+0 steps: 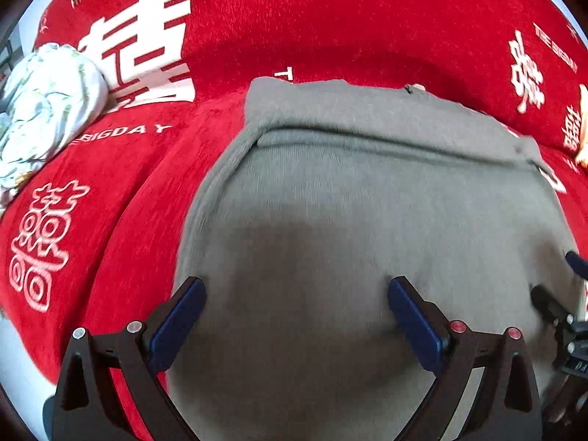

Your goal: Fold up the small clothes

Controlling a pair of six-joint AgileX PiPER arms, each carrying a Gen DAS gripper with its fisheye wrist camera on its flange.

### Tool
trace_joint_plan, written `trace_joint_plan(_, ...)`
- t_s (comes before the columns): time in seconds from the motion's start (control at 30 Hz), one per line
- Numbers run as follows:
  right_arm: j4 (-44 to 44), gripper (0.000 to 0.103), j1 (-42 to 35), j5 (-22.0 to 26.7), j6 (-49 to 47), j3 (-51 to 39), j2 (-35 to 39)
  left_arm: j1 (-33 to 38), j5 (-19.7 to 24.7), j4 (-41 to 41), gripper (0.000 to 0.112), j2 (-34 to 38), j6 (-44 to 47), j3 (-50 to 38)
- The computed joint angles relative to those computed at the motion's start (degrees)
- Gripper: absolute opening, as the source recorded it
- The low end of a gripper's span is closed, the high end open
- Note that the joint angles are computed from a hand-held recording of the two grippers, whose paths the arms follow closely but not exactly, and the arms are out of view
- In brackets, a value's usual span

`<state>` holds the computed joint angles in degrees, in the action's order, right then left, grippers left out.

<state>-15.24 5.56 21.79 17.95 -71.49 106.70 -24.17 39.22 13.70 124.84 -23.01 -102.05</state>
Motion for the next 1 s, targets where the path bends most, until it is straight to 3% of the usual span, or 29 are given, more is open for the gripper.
trace_joint_plan(0.2,-11.08,0.102,1.24,-5.65,11.71,13.55,-8.65,-1.03,-9.02,2.58,0.101,-10.3,-5.77,18.86)
trace_joint_plan(0.23,-9.93,0.102,1.07,-6.3,11.03,15.6,-10.19,-1.08,-8.71,1.96,0.102,-10.86,-5.38,19.77)
trace_joint_plan(0.37,-13.33,0.103,2.46,-2.49,13.2,18.92,-13.27,-1.63,-10.31,5.83,0.102,-15.22,-10.54,27.71)
trace_joint_plan(0.5,-11.26,0.103,1.68,0.17,14.8,23.18,-16.95,2.95,-11.04,-9.44,0.102,-16.78,0.37,31.72)
trace_joint_plan(0.57,-4.35,0.103,-0.13,1.24,10.76,24.0,-16.9,5.32,-8.94,-18.61,0.102,-16.36,7.4,31.64)
trace_joint_plan(0.77,9.86,0.103,-2.05,3.85,0.23,23.46,-15.91,8.48,-3.08,-33.47,0.102,-13.86,20.06,30.83)
trace_joint_plan(0.87,5.52,0.103,0.29,4.97,4.27,23.2,-14.88,9.39,-2.01,-36.68,0.102,-13.35,22.68,30.46)
trace_joint_plan(0.93,4.5,0.093,1.03,5.26,5.41,23.35,-15.31,9.57,-2.21,-38.46,0.086,-14.17,25.06,31.6)
trace_joint_plan(0.97,2.62,0.079,1.68,5.95,7.59,23.31,-15.91,9.13,-2.8,-38.4,0.078,-15.4,25.71,32.72)
trace_joint_plan(1.0,2.75,0.055,1.98,5.97,7.48,23.78,-17.16,8.56,-3.19,-37.85,0.058,-16.37,25.9,33.41)
